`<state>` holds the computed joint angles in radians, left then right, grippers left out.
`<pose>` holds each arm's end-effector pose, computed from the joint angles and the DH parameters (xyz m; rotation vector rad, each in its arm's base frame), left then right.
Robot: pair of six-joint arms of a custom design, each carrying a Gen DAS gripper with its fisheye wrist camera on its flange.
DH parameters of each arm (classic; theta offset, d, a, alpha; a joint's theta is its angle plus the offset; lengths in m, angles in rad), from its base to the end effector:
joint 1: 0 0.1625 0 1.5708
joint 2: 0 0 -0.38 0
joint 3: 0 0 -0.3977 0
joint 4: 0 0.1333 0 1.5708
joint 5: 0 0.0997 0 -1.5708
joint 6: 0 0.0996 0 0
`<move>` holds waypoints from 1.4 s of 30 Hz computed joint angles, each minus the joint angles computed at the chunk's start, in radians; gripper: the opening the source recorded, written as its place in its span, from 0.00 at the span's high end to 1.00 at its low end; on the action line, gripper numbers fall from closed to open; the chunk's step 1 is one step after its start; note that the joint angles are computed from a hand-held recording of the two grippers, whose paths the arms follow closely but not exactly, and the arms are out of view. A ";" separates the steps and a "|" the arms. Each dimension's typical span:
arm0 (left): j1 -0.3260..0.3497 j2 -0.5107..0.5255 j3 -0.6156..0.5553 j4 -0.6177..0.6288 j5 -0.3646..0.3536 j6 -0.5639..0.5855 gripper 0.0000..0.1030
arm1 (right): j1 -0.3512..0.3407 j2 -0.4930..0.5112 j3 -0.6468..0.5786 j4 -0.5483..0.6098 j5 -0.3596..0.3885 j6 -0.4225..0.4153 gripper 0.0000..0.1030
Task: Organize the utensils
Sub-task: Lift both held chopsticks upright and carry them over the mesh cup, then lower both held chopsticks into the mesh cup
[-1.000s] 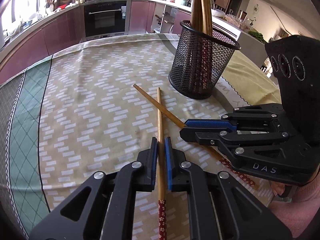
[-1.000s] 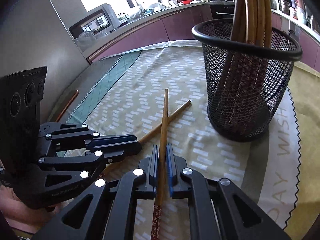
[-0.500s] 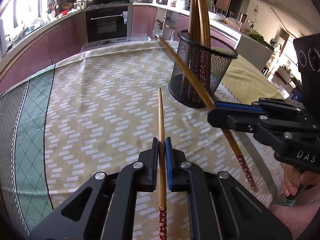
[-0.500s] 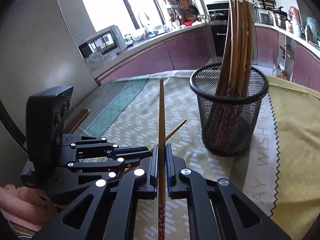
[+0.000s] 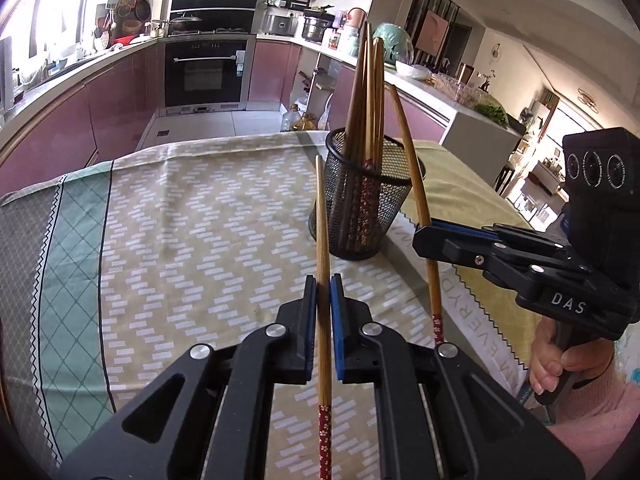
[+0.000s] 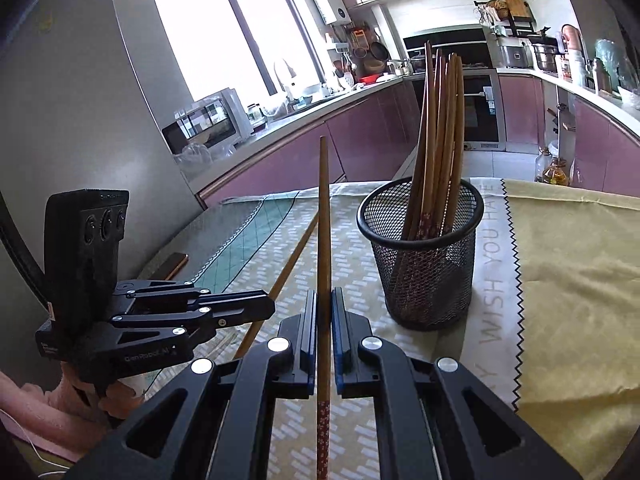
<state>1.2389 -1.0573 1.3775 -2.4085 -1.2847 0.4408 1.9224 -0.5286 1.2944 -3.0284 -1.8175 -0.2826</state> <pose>-0.0749 -0.7126 0.3346 0.9380 2.5838 -0.7044 0.3617 -0.6696 0.0677 0.7416 -2.6544 1.0035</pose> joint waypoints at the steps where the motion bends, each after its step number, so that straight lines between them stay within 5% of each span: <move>1: 0.000 -0.003 0.002 -0.002 -0.006 -0.001 0.93 | 0.000 -0.002 0.004 -0.006 0.000 0.000 0.94; 16: 0.005 -0.025 -0.007 -0.016 -0.106 -0.019 0.93 | 0.010 -0.019 0.015 -0.074 -0.008 -0.018 0.94; 42: -0.019 -0.011 -0.033 -0.076 -0.138 -0.001 0.93 | 0.013 -0.031 -0.005 -0.127 -0.016 -0.047 0.94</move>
<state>1.2203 -1.0686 1.3449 -2.4847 -1.4223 0.4398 1.9352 -0.5597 1.2894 -3.1550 -1.8337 -0.3301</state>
